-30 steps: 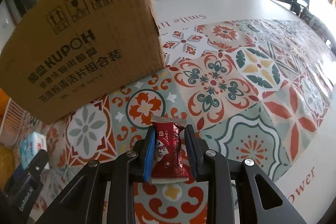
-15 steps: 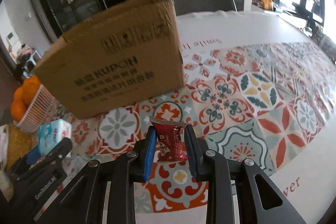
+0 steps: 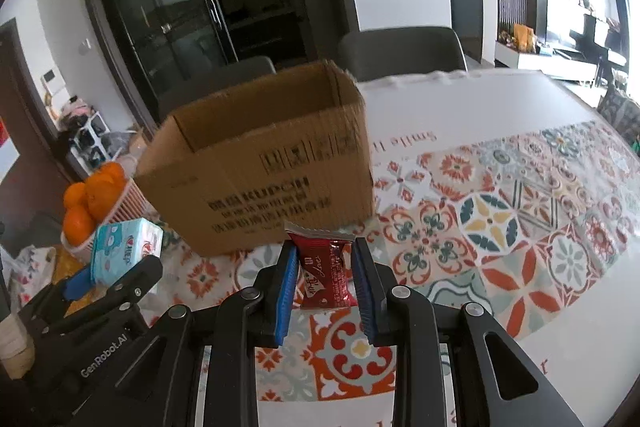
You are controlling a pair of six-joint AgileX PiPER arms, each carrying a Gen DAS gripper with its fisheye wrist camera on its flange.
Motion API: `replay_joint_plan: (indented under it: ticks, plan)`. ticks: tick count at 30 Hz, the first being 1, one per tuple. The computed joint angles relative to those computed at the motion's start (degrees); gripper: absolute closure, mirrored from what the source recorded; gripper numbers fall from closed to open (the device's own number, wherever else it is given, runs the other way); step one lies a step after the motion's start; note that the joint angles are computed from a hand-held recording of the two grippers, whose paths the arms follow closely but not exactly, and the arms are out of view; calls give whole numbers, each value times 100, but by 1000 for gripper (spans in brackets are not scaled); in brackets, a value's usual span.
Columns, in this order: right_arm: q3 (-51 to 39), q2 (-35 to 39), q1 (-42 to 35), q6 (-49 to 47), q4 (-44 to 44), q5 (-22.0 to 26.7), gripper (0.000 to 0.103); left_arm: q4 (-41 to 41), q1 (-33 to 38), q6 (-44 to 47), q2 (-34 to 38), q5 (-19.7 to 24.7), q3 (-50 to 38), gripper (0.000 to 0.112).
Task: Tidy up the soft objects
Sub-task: 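Carry the tissue pack and red packet over the cardboard box with both tools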
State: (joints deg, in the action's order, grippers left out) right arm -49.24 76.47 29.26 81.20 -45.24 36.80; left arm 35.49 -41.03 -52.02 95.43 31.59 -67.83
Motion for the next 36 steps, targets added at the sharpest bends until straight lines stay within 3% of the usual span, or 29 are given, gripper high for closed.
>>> replay_joint_plan:
  ticks: [10,13,26,36]
  plan:
    - [-462,-356,71,-432,-1,229,74,-490,32,799,-351,185,-487,41]
    - [-709,-327,-108,-758,124,171,74,-521,13,1018,-249,426,-892,41]
    - [-2020,365,-1070,-3044,1650,-247,74,-1399,293,2282,706,1253,-3027,41]
    - [-3509,1379,-1520,-4881,2845,188,74,-2229,664,3284,1805,2093,-4884,41]
